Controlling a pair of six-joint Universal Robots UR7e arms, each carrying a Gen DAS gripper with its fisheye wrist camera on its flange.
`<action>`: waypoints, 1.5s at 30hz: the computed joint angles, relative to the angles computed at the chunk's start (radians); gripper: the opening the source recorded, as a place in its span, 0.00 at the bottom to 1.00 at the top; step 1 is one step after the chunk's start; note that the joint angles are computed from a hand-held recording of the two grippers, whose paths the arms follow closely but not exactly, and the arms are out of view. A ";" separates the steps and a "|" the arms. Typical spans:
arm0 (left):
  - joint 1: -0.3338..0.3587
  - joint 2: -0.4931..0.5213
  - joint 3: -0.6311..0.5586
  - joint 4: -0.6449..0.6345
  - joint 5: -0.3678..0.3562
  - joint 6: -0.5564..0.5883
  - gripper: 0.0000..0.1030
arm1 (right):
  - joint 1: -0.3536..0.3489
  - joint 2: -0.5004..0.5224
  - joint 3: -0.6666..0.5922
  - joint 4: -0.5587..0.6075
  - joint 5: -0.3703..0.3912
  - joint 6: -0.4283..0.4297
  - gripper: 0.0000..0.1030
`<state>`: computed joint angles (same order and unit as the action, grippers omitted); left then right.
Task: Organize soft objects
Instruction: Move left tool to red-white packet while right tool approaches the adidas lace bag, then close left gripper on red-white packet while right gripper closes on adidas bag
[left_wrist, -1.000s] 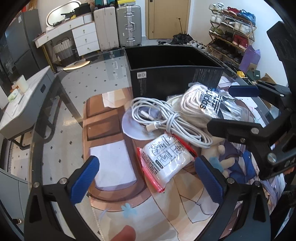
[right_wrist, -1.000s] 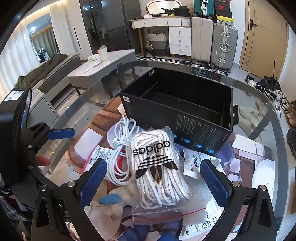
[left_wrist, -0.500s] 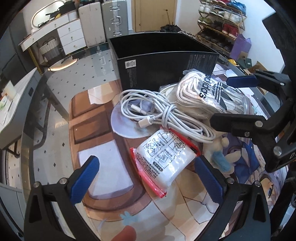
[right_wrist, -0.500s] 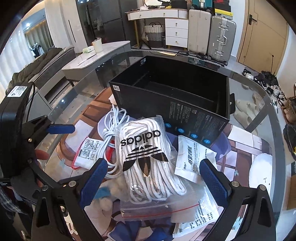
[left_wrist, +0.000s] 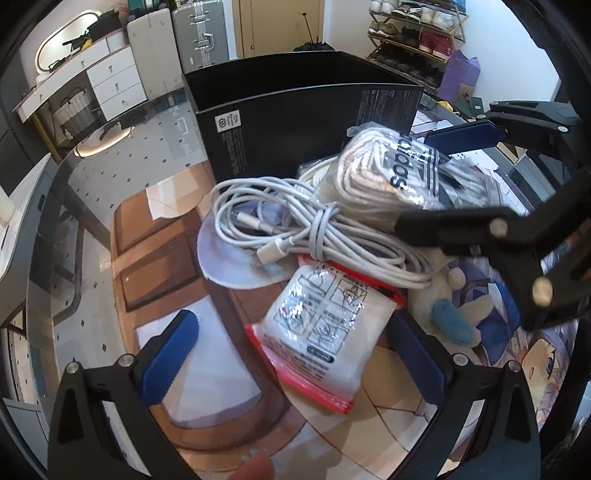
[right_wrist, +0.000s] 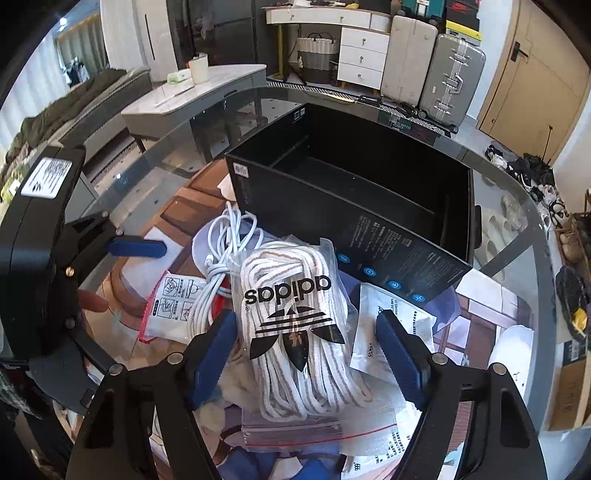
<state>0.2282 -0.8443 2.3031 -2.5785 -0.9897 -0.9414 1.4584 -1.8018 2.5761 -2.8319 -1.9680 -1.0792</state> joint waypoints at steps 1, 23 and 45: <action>0.003 0.001 -0.001 -0.004 0.001 0.011 1.00 | 0.009 0.002 0.006 -0.006 -0.006 -0.008 0.77; -0.008 0.008 0.008 -0.025 0.014 0.019 0.93 | 0.049 0.092 -0.017 -0.003 -0.081 0.010 0.61; -0.060 -0.061 0.022 0.093 -0.002 -0.105 0.41 | 0.024 -0.075 -0.037 0.212 -0.010 0.072 0.38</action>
<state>0.1684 -0.9055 2.3251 -2.4853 -0.9921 -1.0468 1.4824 -1.8769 2.5388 -2.6198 -1.9779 -1.0068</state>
